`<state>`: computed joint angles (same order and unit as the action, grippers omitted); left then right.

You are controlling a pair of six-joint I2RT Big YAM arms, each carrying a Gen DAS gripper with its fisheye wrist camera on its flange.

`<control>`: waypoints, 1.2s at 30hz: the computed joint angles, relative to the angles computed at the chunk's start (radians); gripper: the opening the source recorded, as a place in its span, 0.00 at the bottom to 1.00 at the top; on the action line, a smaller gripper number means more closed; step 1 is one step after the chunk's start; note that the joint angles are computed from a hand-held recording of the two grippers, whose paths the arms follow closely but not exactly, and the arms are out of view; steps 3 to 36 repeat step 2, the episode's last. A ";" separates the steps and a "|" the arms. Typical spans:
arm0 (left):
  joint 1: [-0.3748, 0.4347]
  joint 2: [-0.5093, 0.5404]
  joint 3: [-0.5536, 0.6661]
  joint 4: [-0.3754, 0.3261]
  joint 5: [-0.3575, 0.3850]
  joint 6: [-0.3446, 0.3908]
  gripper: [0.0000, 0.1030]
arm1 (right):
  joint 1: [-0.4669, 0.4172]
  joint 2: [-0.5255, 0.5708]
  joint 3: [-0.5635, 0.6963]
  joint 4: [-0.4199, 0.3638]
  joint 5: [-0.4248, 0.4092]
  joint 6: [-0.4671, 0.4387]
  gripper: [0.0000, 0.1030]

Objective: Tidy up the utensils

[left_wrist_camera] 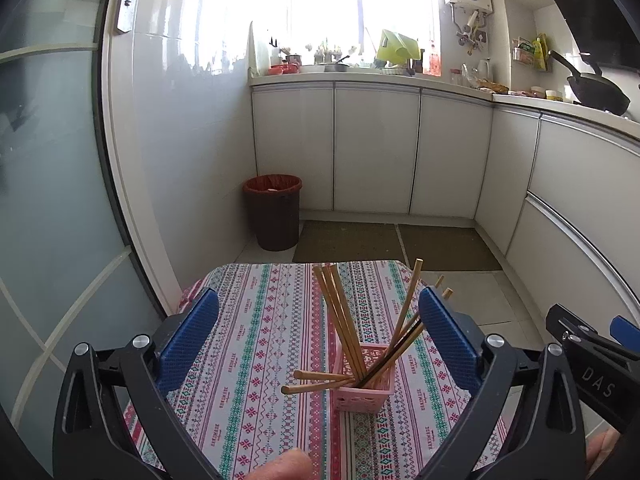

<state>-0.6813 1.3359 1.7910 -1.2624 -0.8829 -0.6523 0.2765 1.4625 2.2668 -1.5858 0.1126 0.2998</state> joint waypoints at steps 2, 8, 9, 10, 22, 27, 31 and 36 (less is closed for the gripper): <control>0.000 0.003 0.006 -0.002 0.002 0.004 0.93 | -0.001 0.001 0.001 -0.003 0.001 0.000 0.93; 0.000 0.003 0.006 -0.002 0.002 0.004 0.93 | -0.001 0.001 0.001 -0.003 0.001 0.000 0.93; 0.000 0.003 0.006 -0.002 0.002 0.004 0.93 | -0.001 0.001 0.001 -0.003 0.001 0.000 0.93; 0.000 0.003 0.006 -0.002 0.002 0.004 0.93 | -0.001 0.001 0.001 -0.003 0.001 0.000 0.93; 0.000 0.003 0.006 -0.002 0.002 0.004 0.93 | -0.001 0.001 0.001 -0.003 0.001 0.000 0.93; 0.000 0.003 0.006 -0.002 0.002 0.004 0.93 | -0.001 0.001 0.001 -0.003 0.001 0.000 0.93; 0.000 0.003 0.006 -0.002 0.002 0.004 0.93 | -0.001 0.001 0.001 -0.003 0.001 0.000 0.93; 0.000 0.003 0.006 -0.002 0.002 0.004 0.93 | -0.001 0.001 0.001 -0.003 0.001 0.000 0.93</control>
